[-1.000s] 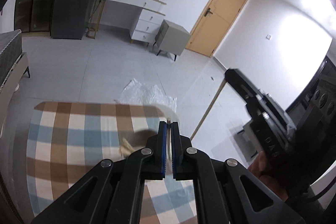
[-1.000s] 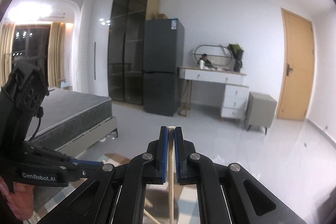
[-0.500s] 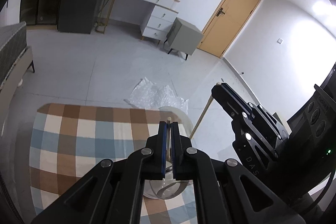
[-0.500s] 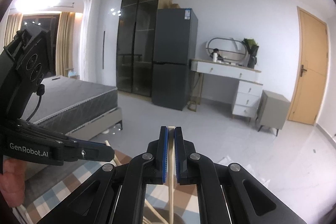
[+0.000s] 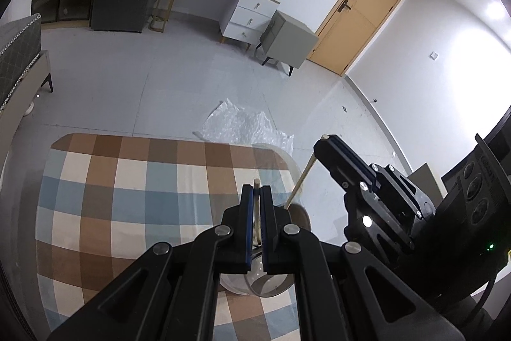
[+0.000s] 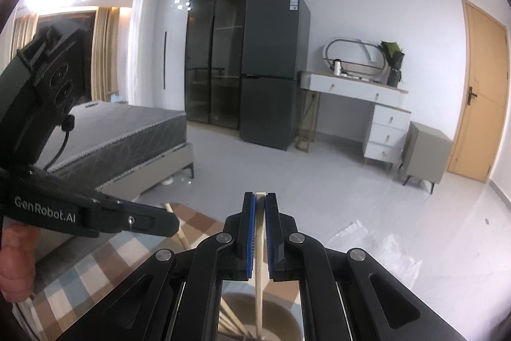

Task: Organize utensils
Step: 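Carry both held chopsticks up over the white utensil holder, then open both grippers to drop the chopsticks into the holder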

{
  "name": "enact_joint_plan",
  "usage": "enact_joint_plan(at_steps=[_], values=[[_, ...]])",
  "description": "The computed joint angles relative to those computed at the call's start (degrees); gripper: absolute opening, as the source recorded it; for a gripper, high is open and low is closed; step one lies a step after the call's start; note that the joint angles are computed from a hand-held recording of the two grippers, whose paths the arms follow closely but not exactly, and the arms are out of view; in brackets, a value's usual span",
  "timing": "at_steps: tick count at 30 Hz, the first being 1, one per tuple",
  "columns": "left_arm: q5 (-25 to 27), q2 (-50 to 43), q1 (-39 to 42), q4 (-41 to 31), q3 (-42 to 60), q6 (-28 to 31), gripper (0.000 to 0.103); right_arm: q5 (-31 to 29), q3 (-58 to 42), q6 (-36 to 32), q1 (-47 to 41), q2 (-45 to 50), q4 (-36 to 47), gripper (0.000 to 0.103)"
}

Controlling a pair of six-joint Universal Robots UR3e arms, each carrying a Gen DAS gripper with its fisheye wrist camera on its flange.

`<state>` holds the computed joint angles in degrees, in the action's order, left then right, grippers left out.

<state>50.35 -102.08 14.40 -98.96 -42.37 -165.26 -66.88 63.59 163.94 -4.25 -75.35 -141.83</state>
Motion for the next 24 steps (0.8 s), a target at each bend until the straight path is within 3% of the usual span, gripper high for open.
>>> enact_joint_plan(at_steps=[7, 14, 15, 18, 24], values=[[0.7, -0.61, -1.05, -1.66, -0.16, 1.04, 0.0, 2.04, 4.7, 0.28, -1.99, -2.38, 1.18, 0.005], [2.05, -5.19, -2.12, -10.12, 9.03, 1.78, 0.001, 4.82, 5.39, 1.06, -4.6, -4.28, 6.39, 0.008], [2.41, -6.07, -2.02, -12.01, 11.3, 1.46, 0.007, 5.29, 5.27, 1.32, -5.11, -4.51, 6.94, 0.012], [3.17, -4.12, -1.25, -11.13, 10.09, 0.07, 0.038, 6.47, 6.65, 2.4, -6.99, -6.77, 7.66, 0.036], [6.0, 0.61, 0.09, -9.96, 7.51, -0.72, 0.046, 8.05, 8.21, 4.12, -10.38, -11.91, 10.75, 0.04]])
